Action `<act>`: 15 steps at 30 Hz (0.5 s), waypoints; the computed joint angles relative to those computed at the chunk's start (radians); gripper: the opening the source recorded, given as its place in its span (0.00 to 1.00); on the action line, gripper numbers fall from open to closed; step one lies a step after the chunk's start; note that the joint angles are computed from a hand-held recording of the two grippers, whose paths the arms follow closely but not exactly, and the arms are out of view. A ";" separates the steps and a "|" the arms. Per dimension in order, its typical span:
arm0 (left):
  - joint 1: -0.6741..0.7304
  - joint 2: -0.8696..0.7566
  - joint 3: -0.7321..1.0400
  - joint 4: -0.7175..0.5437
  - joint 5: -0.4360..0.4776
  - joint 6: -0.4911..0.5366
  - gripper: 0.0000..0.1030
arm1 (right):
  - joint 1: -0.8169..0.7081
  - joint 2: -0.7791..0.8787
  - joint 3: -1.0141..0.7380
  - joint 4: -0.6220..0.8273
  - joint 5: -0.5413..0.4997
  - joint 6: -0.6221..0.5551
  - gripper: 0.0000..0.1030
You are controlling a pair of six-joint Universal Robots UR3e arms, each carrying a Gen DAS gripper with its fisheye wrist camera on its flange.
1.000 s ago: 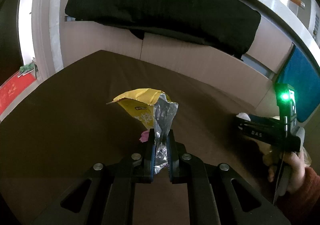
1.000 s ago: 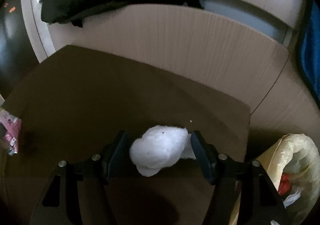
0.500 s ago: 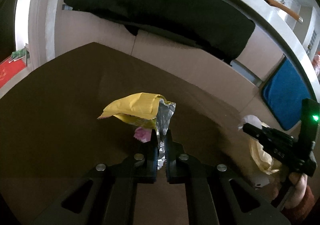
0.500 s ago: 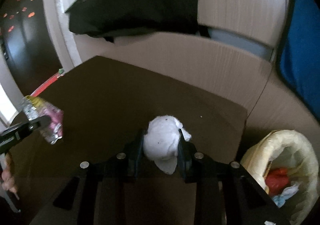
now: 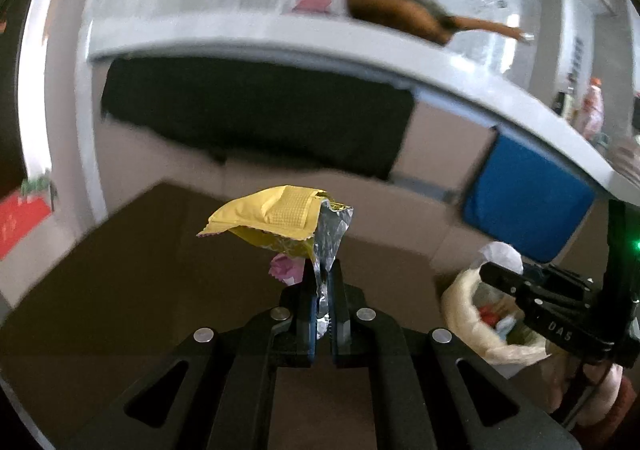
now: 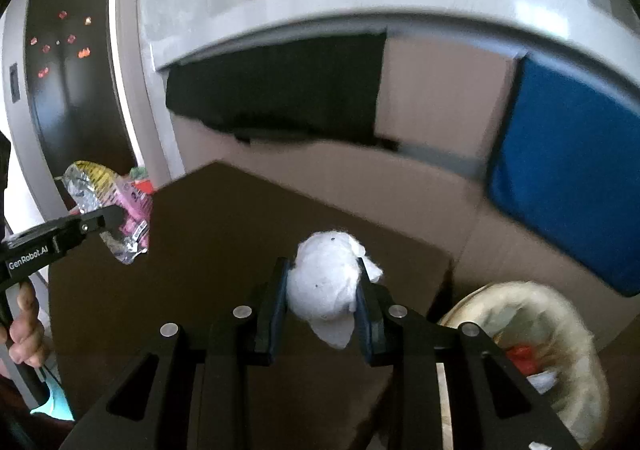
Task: Collect trash
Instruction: 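Carry the snack bag and white tissue with both grippers over the bin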
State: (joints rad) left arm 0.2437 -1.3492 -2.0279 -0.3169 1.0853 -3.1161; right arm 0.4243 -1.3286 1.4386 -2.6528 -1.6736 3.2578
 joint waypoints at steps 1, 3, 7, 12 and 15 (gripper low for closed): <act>-0.032 0.001 0.030 -0.006 0.020 -0.004 0.04 | -0.005 -0.032 0.024 -0.007 -0.005 -0.004 0.26; -0.094 -0.004 0.086 -0.013 0.054 -0.019 0.04 | -0.011 -0.085 0.039 0.005 -0.024 -0.009 0.26; -0.227 -0.042 0.190 0.015 0.155 -0.031 0.04 | -0.037 -0.188 0.050 0.044 -0.060 -0.035 0.26; -0.390 -0.114 0.313 0.046 0.263 -0.040 0.04 | -0.090 -0.317 0.102 0.062 -0.081 -0.061 0.26; -0.477 -0.161 0.384 0.042 0.315 -0.046 0.04 | -0.122 -0.385 0.141 0.074 -0.083 -0.075 0.27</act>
